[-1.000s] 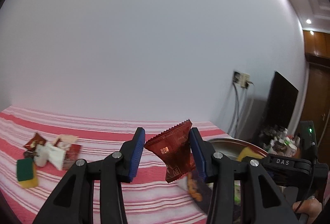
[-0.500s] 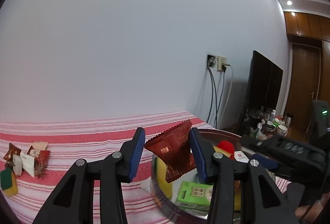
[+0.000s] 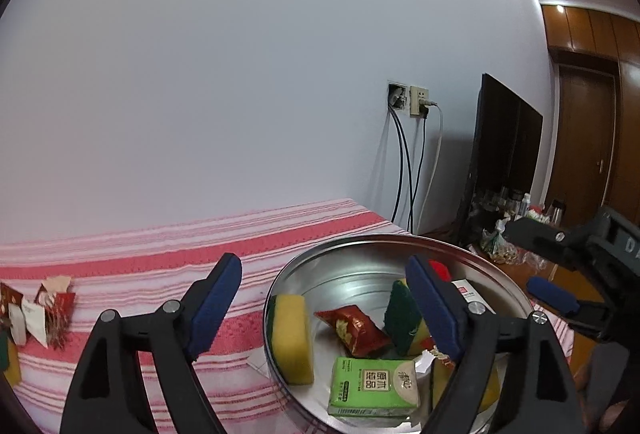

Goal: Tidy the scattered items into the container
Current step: 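Open the right tool to drop the sponge while the left tool drops the wrapper into the tin, then move both tools back toward the remaining pile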

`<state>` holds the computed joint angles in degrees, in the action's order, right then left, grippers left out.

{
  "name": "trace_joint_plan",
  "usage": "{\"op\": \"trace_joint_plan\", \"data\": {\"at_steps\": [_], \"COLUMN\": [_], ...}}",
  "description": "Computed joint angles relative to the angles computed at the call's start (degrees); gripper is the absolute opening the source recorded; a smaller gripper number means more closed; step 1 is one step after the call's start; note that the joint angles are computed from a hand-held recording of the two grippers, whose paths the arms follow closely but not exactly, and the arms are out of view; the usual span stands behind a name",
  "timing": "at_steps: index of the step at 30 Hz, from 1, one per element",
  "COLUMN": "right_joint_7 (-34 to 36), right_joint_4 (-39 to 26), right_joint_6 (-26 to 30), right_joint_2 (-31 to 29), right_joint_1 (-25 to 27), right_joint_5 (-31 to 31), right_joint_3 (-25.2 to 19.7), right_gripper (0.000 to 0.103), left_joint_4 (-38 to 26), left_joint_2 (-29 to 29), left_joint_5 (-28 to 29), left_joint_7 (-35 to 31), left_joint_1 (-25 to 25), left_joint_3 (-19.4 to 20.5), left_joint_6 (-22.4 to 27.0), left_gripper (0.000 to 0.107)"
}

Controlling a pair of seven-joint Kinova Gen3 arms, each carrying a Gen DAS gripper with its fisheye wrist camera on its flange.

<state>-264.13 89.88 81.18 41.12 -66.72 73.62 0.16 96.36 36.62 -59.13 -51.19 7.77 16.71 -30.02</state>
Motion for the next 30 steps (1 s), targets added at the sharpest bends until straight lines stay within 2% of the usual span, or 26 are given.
{"op": "trace_joint_plan", "data": {"at_steps": [4,10,14,16,21,25,30], "right_joint_7": [1.7,7.2,10.6,11.8,15.2,18.9,23.3], "right_joint_4": [-1.2,-5.4,-8.5,-9.5,-12.3,-15.5,-18.9], "right_joint_6": [-1.7,-3.0,-3.7,-4.1,-4.0,-4.5,-8.3], "right_joint_2": [0.5,2.5,3.7,4.0,4.9,6.2,8.1], "right_joint_1": [0.6,0.4,0.1,-0.1,-1.3,-2.0,-2.0], "right_joint_5": [0.5,0.7,-0.6,-1.4,-2.4,-2.2,-1.9], "right_joint_3": [-0.1,1.1,2.0,2.5,3.9,4.9,6.1], "right_gripper": [0.090,0.093,0.097,0.097,0.098,0.100,0.101], "left_joint_4": [1.0,1.4,2.0,2.7,4.5,4.8,5.6], "left_joint_2": [-0.7,-1.1,-1.9,-2.3,-3.1,-2.9,-2.4], "left_joint_5": [3.9,6.4,13.4,17.0,22.2,24.3,25.0], "left_joint_7": [-1.5,-1.3,-7.0,-10.0,-14.4,-15.9,-16.3], "left_joint_1": [0.1,-2.3,-0.3,0.5,-1.1,-4.2,-9.4], "left_joint_3": [-1.1,0.3,-1.7,-2.9,-2.7,-0.2,4.2], "left_joint_6": [1.2,5.5,8.9,9.1,8.6,10.0,10.4], "left_gripper": [0.087,0.087,0.087,0.087,0.087,0.087,0.087]}}
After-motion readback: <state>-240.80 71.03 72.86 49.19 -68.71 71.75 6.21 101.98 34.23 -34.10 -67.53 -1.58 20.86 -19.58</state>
